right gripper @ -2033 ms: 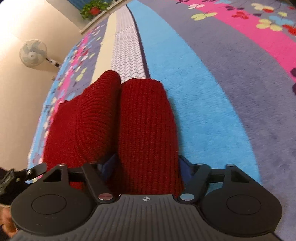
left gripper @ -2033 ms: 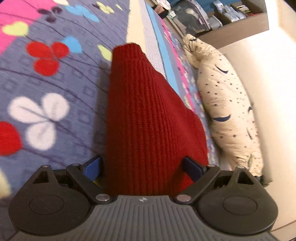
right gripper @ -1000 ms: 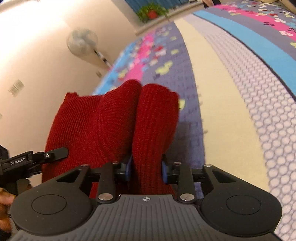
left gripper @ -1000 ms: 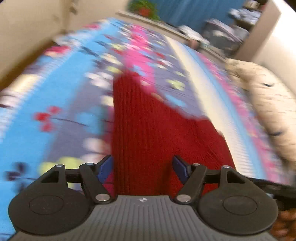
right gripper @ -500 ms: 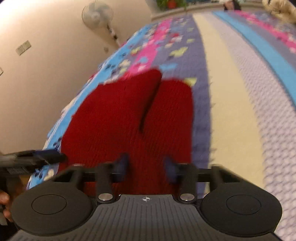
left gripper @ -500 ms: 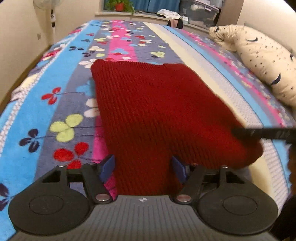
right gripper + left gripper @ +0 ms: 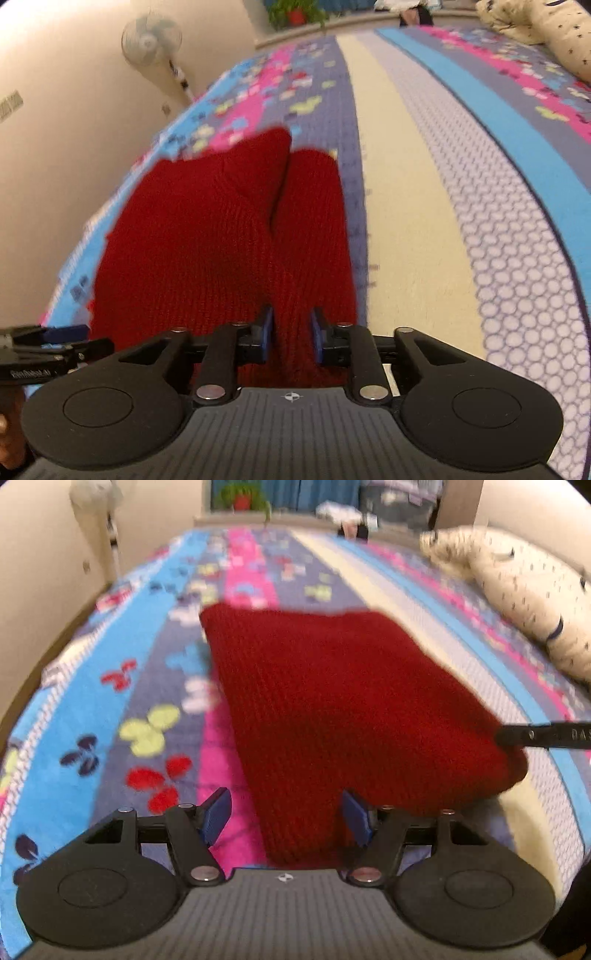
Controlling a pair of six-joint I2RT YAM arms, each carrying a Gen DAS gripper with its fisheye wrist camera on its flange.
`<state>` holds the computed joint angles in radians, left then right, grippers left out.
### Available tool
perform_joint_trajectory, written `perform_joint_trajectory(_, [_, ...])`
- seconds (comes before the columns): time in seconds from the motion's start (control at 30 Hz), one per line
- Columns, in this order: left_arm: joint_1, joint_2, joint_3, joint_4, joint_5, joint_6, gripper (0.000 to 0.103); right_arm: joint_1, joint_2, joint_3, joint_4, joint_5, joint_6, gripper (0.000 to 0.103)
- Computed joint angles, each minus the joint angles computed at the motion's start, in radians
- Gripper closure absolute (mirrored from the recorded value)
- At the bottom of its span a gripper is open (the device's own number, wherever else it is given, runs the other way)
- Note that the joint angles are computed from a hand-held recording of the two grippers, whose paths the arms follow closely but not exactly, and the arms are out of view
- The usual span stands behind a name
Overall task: Fold small clothes
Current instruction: 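Open both grippers and pull back from the folded sweater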
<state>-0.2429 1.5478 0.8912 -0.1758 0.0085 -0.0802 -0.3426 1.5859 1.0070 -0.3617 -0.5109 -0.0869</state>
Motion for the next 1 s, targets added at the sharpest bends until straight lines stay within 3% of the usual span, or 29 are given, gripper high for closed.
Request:
perform_joint_trajectory(0.1, [-0.002,-0.016,-0.023,0.078,0.043,-0.029,0.031,-0.016,-0.024,-0.028,0.008,-0.001,-0.090,0.078])
perform_joint_trajectory(0.17, [-0.037,0.049,0.039,0.009,-0.017,-0.008,0.032,0.015,0.022,-0.009,-0.050,0.096,-0.185,0.085])
perform_joint_trajectory(0.23, [-0.057,0.122,0.096,-0.082,-0.077,-0.001,0.031,0.012,0.033,-0.018,-0.051,0.097,-0.197,0.085])
perform_joint_trajectory(0.3, [-0.065,0.092,0.087,-0.083,-0.091,-0.040,0.030,-0.003,0.015,0.005,-0.095,0.071,-0.175,0.083])
perform_joint_trajectory(0.33, [-0.073,0.067,0.074,-0.076,-0.107,-0.058,0.022,-0.014,-0.008,0.007,-0.110,0.057,-0.160,0.081])
perform_joint_trajectory(0.37, [-0.090,0.028,0.052,-0.070,-0.137,-0.088,0.016,-0.020,-0.036,-0.007,-0.103,0.051,-0.153,0.069])
perform_joint_trajectory(0.4, [-0.107,-0.004,0.031,-0.067,-0.168,-0.120,0.008,-0.030,-0.078,-0.028,-0.096,0.049,-0.153,0.048])
perform_joint_trajectory(0.47, [-0.157,-0.072,-0.006,-0.087,-0.225,-0.185,0.003,-0.059,-0.173,-0.079,-0.075,0.032,-0.167,0.034])
perform_joint_trajectory(0.53, [-0.206,-0.137,-0.035,-0.119,-0.266,-0.230,0.000,-0.079,-0.235,-0.110,-0.077,0.019,-0.195,0.030])
perform_joint_trajectory(0.6, [-0.258,-0.190,-0.053,-0.150,-0.324,-0.273,0.000,-0.103,-0.307,-0.150,-0.078,0.009,-0.203,0.020])
perform_joint_trajectory(0.8, [-0.441,-0.327,-0.070,-0.297,-0.510,-0.427,0.000,-0.183,-0.531,-0.289,-0.038,-0.026,-0.207,0.011])
perform_joint_trajectory(0.9, [-0.537,-0.389,-0.087,-0.373,-0.581,-0.507,0.000,-0.230,-0.624,-0.323,-0.088,-0.068,-0.218,0.008])
perform_joint_trajectory(1.0, [-0.625,-0.454,-0.169,-0.337,-0.643,-0.540,0.000,-0.250,-0.688,-0.354,-0.122,-0.096,-0.221,0.005])
